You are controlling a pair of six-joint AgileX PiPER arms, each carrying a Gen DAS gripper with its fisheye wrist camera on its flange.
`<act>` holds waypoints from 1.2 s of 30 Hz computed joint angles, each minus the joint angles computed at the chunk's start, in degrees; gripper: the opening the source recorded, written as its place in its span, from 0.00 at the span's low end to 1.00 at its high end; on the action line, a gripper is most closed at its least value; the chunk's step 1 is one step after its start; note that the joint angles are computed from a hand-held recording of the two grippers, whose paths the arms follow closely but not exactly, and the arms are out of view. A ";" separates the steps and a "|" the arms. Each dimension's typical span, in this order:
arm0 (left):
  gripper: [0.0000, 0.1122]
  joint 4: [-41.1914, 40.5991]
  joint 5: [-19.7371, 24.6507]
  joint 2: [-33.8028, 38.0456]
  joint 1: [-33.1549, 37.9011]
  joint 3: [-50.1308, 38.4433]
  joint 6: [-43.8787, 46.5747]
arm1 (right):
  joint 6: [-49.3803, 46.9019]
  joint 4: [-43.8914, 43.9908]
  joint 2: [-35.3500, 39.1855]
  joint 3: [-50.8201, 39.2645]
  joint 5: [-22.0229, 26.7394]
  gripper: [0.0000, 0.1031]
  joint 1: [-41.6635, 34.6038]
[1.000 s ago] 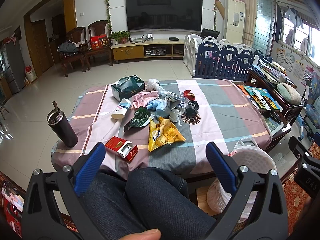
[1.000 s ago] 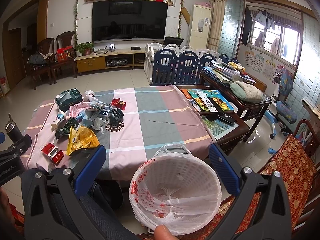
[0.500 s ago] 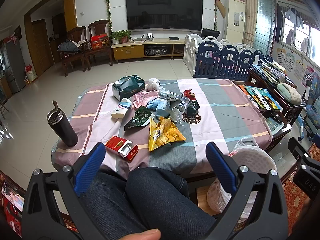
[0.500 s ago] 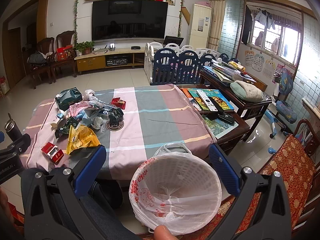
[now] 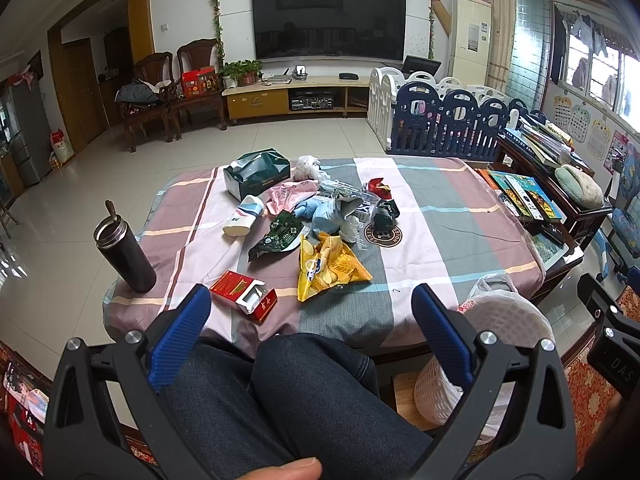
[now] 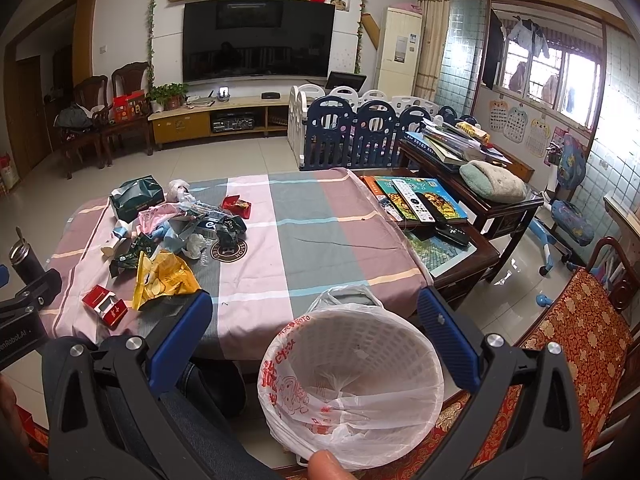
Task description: Collect trash
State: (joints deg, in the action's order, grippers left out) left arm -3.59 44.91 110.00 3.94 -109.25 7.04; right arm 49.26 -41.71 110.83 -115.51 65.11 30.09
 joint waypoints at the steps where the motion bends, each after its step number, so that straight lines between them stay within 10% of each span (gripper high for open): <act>1: 0.89 0.02 -0.01 -0.01 -0.01 0.03 -0.02 | 0.21 -0.11 -0.16 0.36 -0.08 0.97 0.05; 30: 0.89 -1.76 -1.31 -1.01 1.09 3.06 1.32 | -1.52 2.52 0.08 -0.14 -0.69 0.97 -1.41; 36: 0.86 -1.12 2.46 7.56 8.50 -8.20 -5.95 | -8.73 10.52 4.10 -3.89 -0.77 0.87 -6.35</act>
